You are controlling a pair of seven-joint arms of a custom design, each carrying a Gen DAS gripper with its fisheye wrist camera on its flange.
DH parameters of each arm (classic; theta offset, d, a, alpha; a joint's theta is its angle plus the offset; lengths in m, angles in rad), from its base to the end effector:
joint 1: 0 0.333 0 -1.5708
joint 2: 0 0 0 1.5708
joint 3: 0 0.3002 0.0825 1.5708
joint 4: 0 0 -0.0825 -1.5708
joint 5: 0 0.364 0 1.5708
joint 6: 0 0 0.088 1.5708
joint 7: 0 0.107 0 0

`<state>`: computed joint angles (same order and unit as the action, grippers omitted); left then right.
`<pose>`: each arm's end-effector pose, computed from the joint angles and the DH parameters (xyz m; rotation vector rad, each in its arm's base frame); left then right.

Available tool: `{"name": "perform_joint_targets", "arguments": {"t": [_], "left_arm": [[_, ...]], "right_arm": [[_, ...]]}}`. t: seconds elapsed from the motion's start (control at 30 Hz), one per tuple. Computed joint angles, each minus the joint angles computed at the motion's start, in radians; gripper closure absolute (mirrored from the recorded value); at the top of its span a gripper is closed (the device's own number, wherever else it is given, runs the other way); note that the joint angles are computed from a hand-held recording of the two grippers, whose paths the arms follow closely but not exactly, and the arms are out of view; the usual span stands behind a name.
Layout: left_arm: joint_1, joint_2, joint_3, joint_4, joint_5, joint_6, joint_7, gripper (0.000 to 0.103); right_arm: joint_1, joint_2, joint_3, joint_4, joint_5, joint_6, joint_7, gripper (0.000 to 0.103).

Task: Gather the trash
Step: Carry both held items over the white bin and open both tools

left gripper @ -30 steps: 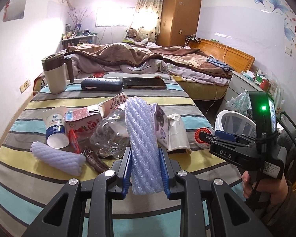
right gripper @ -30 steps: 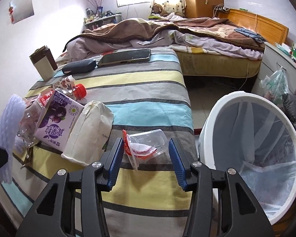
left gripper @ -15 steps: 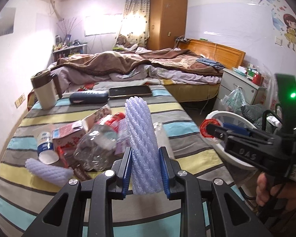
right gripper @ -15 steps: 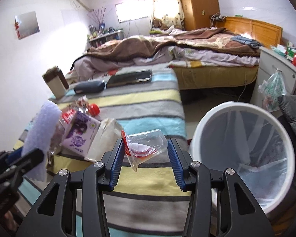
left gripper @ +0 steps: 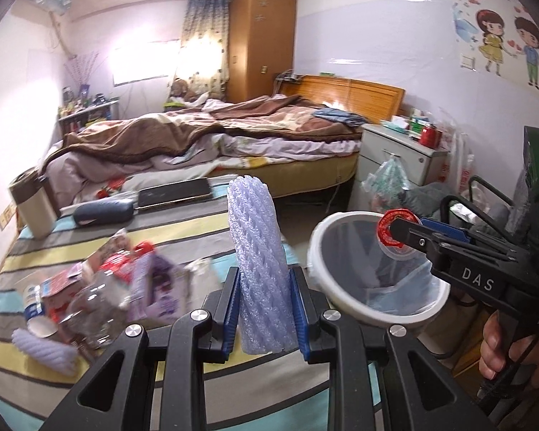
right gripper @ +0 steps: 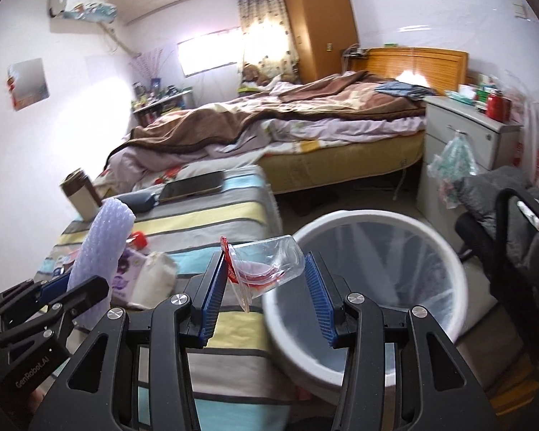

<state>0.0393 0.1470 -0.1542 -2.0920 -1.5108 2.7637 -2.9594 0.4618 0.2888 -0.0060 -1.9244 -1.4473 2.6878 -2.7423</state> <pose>0.5687 -0.0212 0.3774 -1.2393 2.1605 -1.1514 0.5387 0.2999 0.3676 -1.3848 1.8608 -0.8132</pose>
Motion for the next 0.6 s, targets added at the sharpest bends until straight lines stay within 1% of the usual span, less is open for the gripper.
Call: {"name": "perform_joint_targets", "arguments": {"t": [0.13, 0.3, 0.4, 0.47, 0.53, 0.6], "left_arm": [[-0.021, 0.004, -0.018, -0.001, 0.037, -0.022, -0.025, 0.076], [-0.048, 0.02, -0.041, 0.013, 0.078, -0.037, -0.053, 0.076], [-0.066, 0.044, -0.056, 0.031, 0.128, -0.043, -0.092, 0.076], [-0.077, 0.062, -0.067, 0.042, 0.168, -0.03, -0.127, 0.076], [-0.081, 0.073, -0.082, 0.044, 0.175, -0.016, -0.12, 0.076], [-0.081, 0.086, -0.088, 0.054, 0.209, -0.032, -0.155, 0.076]], "right_arm": [[-0.008, -0.051, -0.002, -0.067, -0.004, -0.046, 0.037, 0.056], [-0.035, -0.097, 0.016, -0.131, 0.013, -0.103, 0.051, 0.056], [-0.056, -0.107, 0.022, -0.156, 0.036, -0.114, 0.047, 0.056], [-0.067, -0.104, 0.023, -0.161, 0.053, -0.115, 0.033, 0.056], [-0.082, -0.089, 0.021, -0.159, 0.087, -0.105, 0.001, 0.056], [-0.091, -0.09, 0.016, -0.17, 0.105, -0.087, -0.013, 0.056]]}}
